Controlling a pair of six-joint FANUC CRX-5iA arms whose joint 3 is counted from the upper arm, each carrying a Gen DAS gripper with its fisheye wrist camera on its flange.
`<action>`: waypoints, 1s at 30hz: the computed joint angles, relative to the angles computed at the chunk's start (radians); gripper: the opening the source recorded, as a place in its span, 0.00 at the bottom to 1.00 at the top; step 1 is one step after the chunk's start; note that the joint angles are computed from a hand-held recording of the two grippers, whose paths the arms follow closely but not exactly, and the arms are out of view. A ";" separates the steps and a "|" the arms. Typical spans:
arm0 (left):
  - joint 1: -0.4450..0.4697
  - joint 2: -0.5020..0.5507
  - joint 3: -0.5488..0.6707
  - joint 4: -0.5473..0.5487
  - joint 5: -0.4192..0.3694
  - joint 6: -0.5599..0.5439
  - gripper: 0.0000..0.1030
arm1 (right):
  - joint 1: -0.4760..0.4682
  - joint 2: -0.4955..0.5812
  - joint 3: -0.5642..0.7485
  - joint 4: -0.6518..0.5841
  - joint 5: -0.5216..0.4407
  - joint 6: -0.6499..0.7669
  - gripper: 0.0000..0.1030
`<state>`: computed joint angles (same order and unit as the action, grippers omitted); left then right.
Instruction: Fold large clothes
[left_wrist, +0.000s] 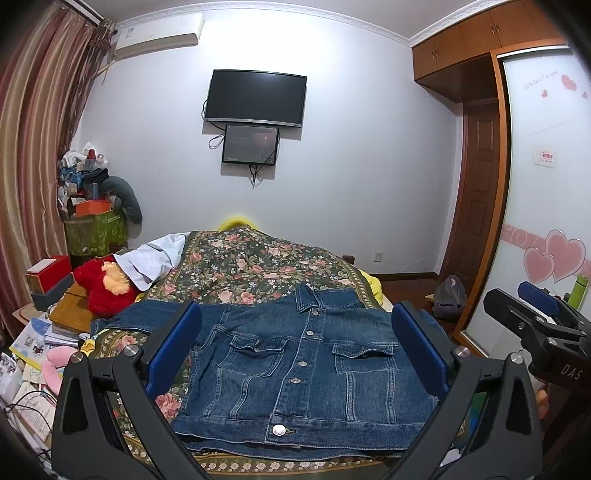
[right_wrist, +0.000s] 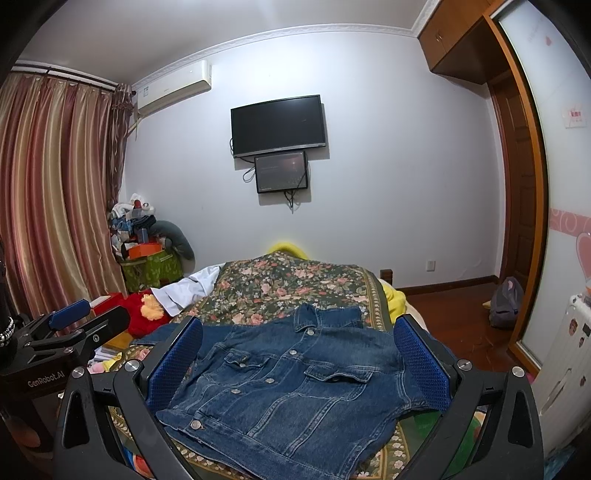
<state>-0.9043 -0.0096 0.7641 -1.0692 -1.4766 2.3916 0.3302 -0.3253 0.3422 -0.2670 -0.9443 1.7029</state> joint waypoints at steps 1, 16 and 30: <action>-0.001 0.000 0.000 -0.001 -0.001 0.000 1.00 | 0.004 -0.001 -0.002 0.005 0.002 -0.004 1.00; -0.003 -0.002 -0.003 -0.005 0.001 -0.001 1.00 | 0.005 -0.002 -0.001 0.005 0.002 -0.007 1.00; -0.010 0.004 0.005 -0.012 -0.006 0.001 1.00 | -0.017 0.008 0.019 -0.019 -0.015 0.009 1.00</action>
<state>-0.9147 -0.0054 0.7691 -1.0815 -1.4826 2.3926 0.3134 -0.3175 0.3614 -0.2862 -0.9589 1.7119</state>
